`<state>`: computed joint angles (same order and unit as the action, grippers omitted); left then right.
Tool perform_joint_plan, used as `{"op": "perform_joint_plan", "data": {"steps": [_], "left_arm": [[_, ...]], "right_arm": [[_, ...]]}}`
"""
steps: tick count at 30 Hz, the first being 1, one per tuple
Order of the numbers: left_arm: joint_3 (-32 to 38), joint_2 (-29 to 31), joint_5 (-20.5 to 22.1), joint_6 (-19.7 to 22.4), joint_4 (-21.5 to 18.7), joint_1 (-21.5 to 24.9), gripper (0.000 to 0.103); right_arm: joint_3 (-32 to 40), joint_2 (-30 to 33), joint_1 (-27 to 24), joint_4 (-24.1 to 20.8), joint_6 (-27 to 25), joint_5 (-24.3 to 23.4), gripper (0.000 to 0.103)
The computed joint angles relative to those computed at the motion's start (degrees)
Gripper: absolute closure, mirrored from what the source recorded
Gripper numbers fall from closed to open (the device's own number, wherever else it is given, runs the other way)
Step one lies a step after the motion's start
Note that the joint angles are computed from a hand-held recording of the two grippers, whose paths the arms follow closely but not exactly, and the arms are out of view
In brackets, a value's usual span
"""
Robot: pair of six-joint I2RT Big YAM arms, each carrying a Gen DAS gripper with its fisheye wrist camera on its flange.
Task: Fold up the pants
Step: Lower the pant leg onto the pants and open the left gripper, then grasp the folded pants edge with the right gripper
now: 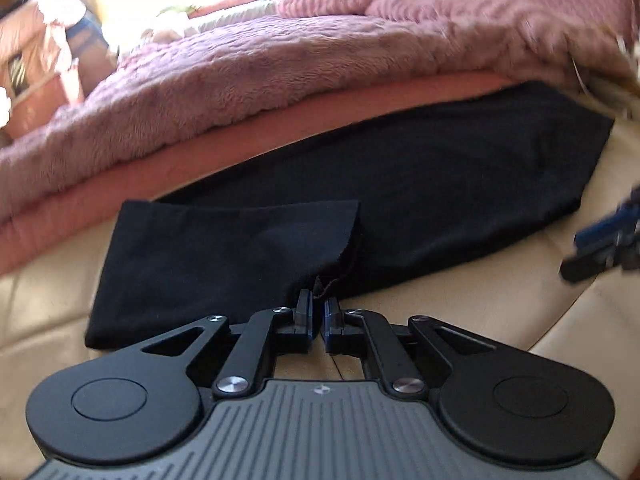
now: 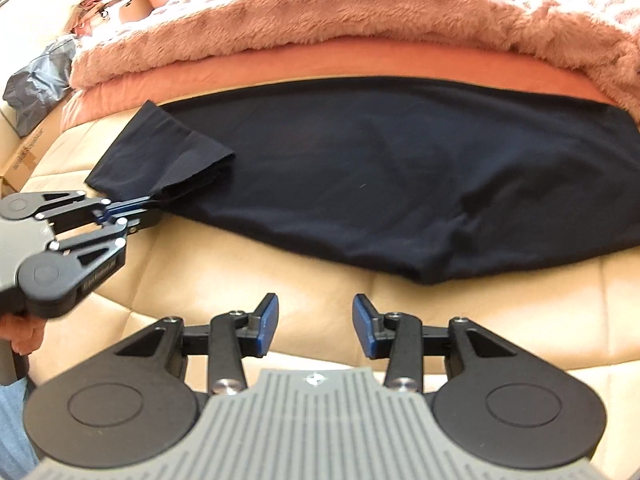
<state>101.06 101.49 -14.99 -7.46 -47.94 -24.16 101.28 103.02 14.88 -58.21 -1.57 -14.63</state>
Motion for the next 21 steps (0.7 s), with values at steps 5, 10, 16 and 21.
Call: {"op": "perform_joint_plan", "data": {"steps": [5,10,16,21], "left_arm": [[0.8,-2.1,7.2,-5.3,2.9,3.6,0.099],[0.8,-4.1,10.4,-2.9,4.9,4.8,0.099],[3.7,0.1,16.1,0.7,-5.9,4.9,0.090],[-0.8,-3.2,20.8,-3.7,-3.3,6.5,0.085]], "right_arm": [[-1.8,-1.1,0.3,0.9,0.2,-1.3,0.065],[-3.2,-2.2,0.0,2.3,1.6,-2.0,0.065],[-3.5,-2.1,0.0,2.7,2.9,-3.2,0.065],[-3.4,-1.9,0.4,3.6,4.6,-5.7,0.065]]}}
